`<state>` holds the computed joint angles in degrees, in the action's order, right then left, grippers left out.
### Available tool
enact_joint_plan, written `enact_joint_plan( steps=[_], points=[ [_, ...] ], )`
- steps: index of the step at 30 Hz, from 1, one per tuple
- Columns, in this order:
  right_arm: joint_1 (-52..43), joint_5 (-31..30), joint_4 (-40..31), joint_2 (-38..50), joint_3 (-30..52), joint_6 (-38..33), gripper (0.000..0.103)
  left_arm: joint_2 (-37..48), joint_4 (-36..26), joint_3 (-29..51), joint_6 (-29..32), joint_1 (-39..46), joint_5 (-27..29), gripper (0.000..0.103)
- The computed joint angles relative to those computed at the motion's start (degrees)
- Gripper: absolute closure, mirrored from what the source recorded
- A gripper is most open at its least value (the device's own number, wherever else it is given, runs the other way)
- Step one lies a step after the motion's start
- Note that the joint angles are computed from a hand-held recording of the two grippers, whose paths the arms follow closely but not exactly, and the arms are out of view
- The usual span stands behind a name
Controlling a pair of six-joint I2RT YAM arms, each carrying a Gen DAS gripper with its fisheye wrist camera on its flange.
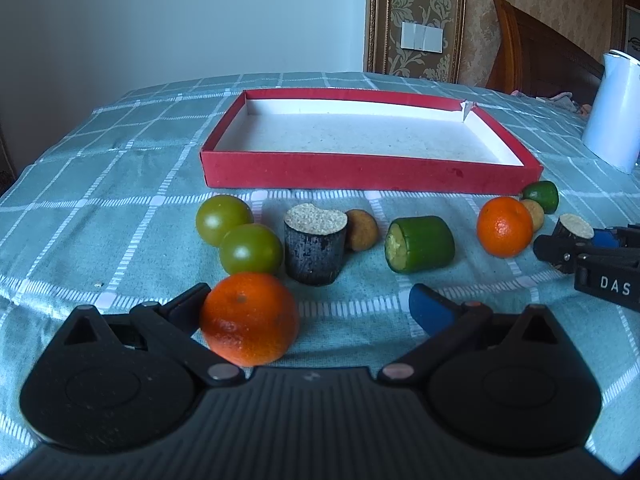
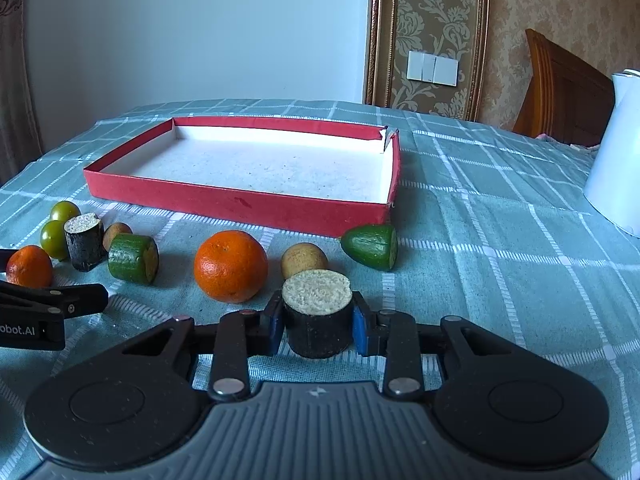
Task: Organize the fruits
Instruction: 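Close the right gripper on the dark wooden cylinder and lift it, then carry the cylinder into the red tray and open the right gripper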
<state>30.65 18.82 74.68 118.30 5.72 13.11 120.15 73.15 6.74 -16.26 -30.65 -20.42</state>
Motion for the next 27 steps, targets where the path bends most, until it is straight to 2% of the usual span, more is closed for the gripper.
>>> enact_joint_plan(
  steps=[7,13,18,27],
  points=[
    [0.6,1.5,-1.1,-7.4,-2.8,-0.6,0.070,1.2,1.9,-0.2,0.1,0.0,0.1,0.000],
    [-2.3,0.8,-10.6,-14.8,2.6,-4.8,0.070,1.7,2.9,-0.5,-0.2,-0.1,0.2,0.000],
    [-6.3,-2.1,-18.0,-12.3,12.9,-7.2,0.070,2.0,3.4,-0.6,-0.1,0.0,0.3,0.000],
    [-10.8,-6.9,-28.8,1.0,31.4,-7.1,0.070,2.2,3.9,-0.8,0.3,0.4,0.5,0.000]
  ],
)
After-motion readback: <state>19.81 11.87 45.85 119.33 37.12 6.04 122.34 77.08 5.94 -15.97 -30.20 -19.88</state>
